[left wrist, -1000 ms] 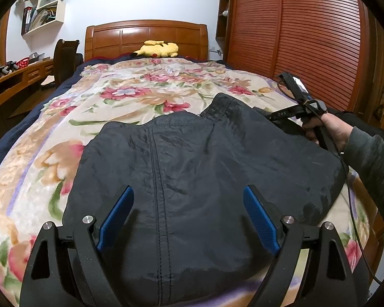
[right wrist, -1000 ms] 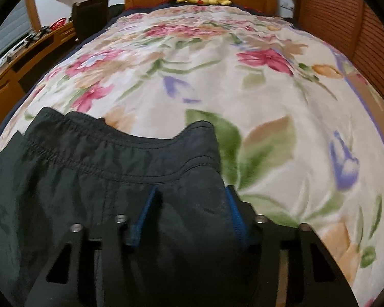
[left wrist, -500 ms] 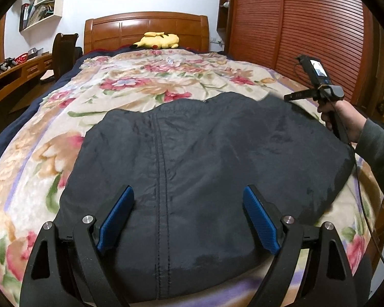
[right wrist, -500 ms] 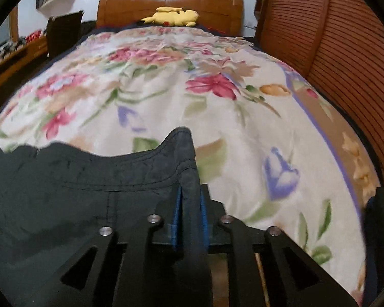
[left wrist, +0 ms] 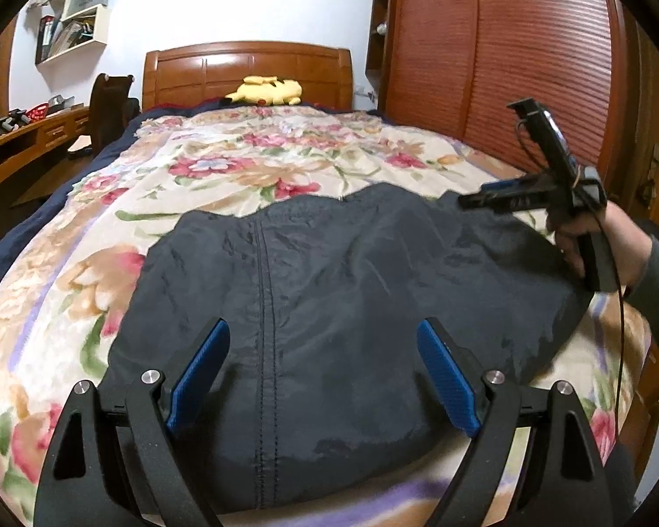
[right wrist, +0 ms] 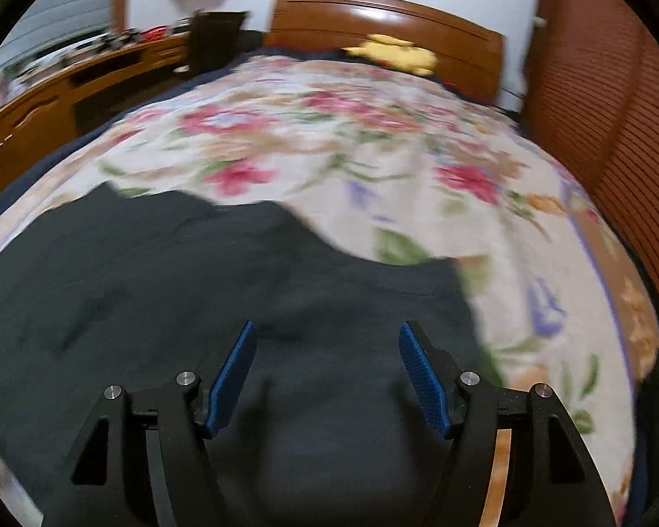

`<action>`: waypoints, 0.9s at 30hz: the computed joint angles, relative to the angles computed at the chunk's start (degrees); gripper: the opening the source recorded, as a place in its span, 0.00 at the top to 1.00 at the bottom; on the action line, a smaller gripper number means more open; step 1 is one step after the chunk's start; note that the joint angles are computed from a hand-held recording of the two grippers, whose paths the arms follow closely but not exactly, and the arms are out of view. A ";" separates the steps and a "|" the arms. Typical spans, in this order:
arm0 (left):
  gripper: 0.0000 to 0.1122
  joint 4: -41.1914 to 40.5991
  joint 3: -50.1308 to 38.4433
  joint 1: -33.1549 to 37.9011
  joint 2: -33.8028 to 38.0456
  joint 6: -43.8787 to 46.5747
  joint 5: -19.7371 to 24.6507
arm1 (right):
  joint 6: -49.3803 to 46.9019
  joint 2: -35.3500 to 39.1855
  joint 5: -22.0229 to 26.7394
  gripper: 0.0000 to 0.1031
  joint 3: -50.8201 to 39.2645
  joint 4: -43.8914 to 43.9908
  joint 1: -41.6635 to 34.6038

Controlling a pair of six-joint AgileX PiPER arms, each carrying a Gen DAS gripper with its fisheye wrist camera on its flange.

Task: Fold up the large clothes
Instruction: 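Move the right gripper to the side edge of the folded jacket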

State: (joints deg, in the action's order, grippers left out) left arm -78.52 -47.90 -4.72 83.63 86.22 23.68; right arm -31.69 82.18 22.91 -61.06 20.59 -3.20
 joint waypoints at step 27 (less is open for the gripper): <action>0.08 -5.04 0.00 2.05 -0.14 3.78 -0.15 | 12.01 4.45 -1.77 0.30 0.46 -7.41 11.32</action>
